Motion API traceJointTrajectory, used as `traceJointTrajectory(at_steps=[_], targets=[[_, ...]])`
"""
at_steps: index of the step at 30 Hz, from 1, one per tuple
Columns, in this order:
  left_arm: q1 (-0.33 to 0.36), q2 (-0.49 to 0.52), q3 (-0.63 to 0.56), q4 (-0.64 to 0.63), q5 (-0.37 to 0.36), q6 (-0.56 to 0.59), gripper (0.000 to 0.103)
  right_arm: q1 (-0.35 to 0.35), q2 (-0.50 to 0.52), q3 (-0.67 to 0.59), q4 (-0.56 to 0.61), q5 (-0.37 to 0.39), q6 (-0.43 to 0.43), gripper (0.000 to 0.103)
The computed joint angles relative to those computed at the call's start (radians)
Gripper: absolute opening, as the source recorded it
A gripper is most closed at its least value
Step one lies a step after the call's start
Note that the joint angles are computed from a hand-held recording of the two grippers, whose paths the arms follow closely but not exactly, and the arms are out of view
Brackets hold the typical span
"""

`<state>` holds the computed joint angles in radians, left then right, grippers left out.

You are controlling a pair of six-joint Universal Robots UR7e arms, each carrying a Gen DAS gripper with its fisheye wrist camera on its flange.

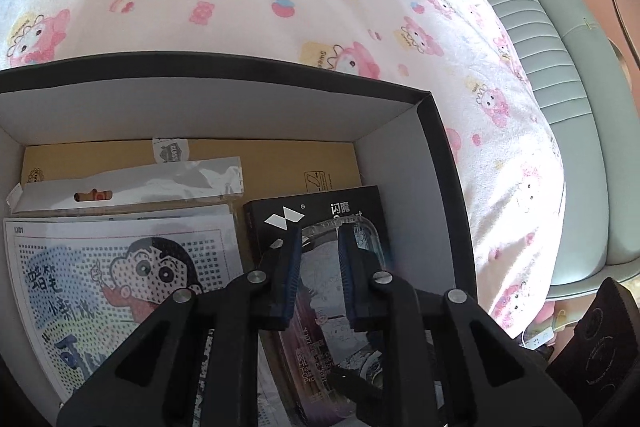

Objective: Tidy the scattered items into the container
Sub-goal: 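Open the left gripper and press the phone case down into place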

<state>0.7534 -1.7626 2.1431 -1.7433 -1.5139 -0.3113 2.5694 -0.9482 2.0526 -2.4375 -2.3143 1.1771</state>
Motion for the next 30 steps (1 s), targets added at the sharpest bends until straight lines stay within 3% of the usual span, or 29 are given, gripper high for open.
traceJointTrajectory(at_steps=[5,9,15,19,24,27,30], targets=[[0.012,0.011,-0.011,0.023,-0.057,0.040,0.016,-0.021,0.015,-0.005,-0.009,0.036,-0.016,0.025],[0.000,-0.015,-0.012,0.028,0.038,0.003,0.016,-0.030,0.017,0.011,-0.065,0.065,-0.031,0.025],[0.023,0.029,-0.010,0.032,-0.029,0.039,0.017,-0.055,0.016,0.033,-0.132,0.086,-0.069,0.025],[0.048,0.047,-0.019,0.024,-0.120,0.054,0.017,-0.051,-0.002,0.053,-0.187,0.101,-0.053,0.025],[0.018,0.017,0.002,-0.018,-0.009,-0.002,0.017,-0.035,-0.015,0.051,-0.154,0.087,-0.023,0.024],[0.055,0.032,-0.012,0.017,-0.082,-0.003,0.017,-0.033,-0.005,0.028,-0.095,0.090,0.001,0.024],[0.031,0.020,-0.012,0.090,-0.077,0.004,0.017,-0.030,-0.007,0.042,-0.133,0.103,0.018,0.024]])
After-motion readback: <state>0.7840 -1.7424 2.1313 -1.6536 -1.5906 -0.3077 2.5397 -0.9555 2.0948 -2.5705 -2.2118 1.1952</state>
